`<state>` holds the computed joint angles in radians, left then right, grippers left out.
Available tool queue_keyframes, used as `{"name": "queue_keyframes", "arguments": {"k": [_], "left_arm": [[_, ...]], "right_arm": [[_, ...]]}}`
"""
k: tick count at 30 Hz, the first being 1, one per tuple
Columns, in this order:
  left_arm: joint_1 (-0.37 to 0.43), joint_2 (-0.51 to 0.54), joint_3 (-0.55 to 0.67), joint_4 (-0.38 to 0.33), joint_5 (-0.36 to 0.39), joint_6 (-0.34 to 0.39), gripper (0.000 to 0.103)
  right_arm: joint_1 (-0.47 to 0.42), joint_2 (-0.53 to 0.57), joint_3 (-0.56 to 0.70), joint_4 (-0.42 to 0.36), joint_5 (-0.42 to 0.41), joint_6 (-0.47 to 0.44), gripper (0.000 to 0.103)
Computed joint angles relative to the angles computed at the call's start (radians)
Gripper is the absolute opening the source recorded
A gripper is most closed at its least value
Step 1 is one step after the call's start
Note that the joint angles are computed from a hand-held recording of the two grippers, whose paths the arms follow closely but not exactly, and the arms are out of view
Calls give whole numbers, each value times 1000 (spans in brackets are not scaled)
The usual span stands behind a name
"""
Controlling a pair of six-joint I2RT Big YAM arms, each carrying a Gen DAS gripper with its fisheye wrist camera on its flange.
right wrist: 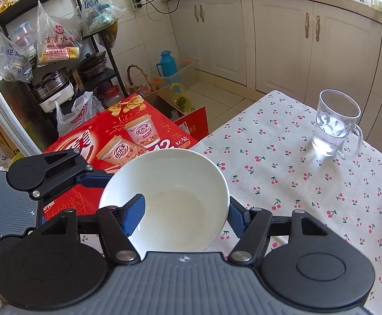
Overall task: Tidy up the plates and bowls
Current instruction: 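Lift the bowl with the right tool and carry it toward the bowl stack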
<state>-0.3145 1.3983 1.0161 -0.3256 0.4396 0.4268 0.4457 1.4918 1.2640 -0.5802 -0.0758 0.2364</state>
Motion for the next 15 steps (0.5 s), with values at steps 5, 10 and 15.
{"name": "queue_keyframes", "arguments": {"k": [5,10,15], "left_arm": [[-11,-55,-33,-19,11,9,86],[-29,-100,-65,-31,22,14,86],[-56,-135,-90,-47,29,17,86]], "right_arm": [[27,-78,-64,12,37,25,72],[53,-149,-124,14,80,45,72],[76,-221,-187,14,124,72,72]]}}
